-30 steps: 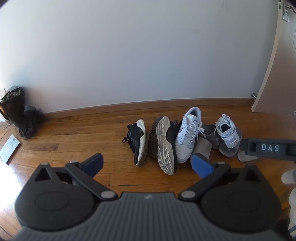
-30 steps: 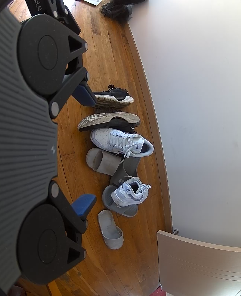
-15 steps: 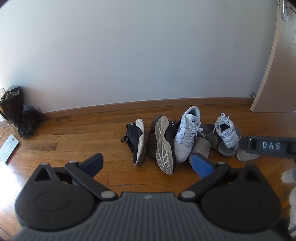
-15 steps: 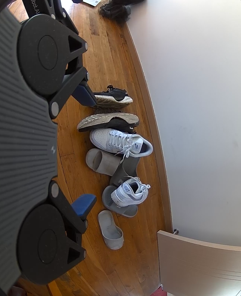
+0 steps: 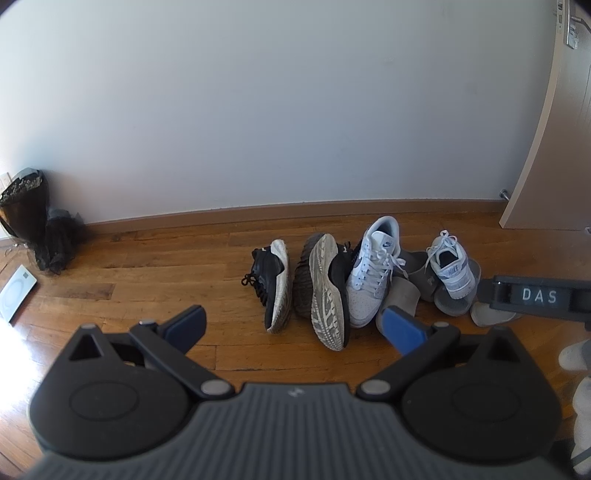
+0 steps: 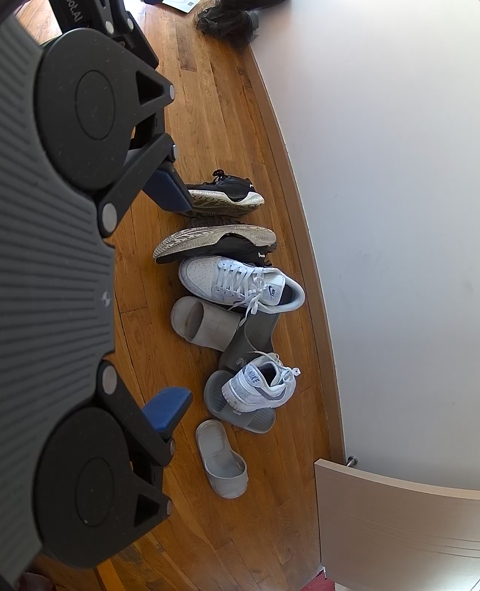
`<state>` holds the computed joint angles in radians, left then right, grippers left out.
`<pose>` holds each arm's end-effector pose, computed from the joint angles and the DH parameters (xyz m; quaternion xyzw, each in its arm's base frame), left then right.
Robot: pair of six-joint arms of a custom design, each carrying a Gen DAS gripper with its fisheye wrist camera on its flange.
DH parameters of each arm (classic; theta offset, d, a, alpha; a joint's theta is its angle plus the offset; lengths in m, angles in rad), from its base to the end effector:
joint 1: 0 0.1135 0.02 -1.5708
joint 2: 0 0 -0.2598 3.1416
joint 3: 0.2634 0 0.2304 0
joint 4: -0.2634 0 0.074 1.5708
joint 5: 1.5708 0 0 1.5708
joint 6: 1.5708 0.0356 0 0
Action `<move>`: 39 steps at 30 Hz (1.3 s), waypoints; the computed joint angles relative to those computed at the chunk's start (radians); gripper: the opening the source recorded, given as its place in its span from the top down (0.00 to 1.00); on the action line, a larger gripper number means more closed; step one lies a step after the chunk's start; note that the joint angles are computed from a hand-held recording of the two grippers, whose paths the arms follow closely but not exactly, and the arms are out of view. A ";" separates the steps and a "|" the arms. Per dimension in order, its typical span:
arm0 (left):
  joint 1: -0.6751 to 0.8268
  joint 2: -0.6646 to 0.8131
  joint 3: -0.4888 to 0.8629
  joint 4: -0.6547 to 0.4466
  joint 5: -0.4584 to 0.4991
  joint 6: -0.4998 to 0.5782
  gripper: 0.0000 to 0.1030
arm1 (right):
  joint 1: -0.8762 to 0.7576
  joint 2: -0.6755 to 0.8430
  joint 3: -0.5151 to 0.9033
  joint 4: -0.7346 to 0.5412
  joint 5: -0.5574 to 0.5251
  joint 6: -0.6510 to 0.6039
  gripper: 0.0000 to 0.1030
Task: Organize scattered shoes
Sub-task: 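Approach the shoe pile and grasp a black sneaker with the left gripper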
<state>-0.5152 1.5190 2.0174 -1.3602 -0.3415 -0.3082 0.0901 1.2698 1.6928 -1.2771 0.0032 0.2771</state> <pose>0.2176 -0.1095 0.4504 0.0368 0.9253 0.0092 0.3773 0.1924 0.0173 0.4250 0.0880 0.9323 0.0626 0.3451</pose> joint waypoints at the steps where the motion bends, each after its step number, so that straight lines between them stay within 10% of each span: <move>1: 0.001 0.001 0.002 -0.001 0.003 0.000 0.00 | -0.003 -0.001 0.000 0.000 -0.004 0.002 0.01; 17: 0.287 0.048 0.203 0.042 0.143 0.135 0.00 | -0.050 -0.043 -0.013 0.028 -0.101 0.000 0.00; 25: 0.531 0.236 0.344 -0.004 0.421 0.215 0.00 | -0.080 -0.036 -0.038 0.058 -0.203 -0.007 0.01; 35: 0.491 0.387 0.112 0.201 0.527 0.247 0.01 | -0.173 0.044 0.030 0.034 -0.364 0.012 0.01; 39: 0.390 0.459 -0.078 0.450 0.461 0.230 0.01 | -0.251 0.072 0.051 0.045 -0.429 0.036 0.01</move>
<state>-0.1248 1.9781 1.9397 -0.9100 0.1192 -0.0778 -0.1605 1.3413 1.7439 -1.2326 -0.4259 0.3132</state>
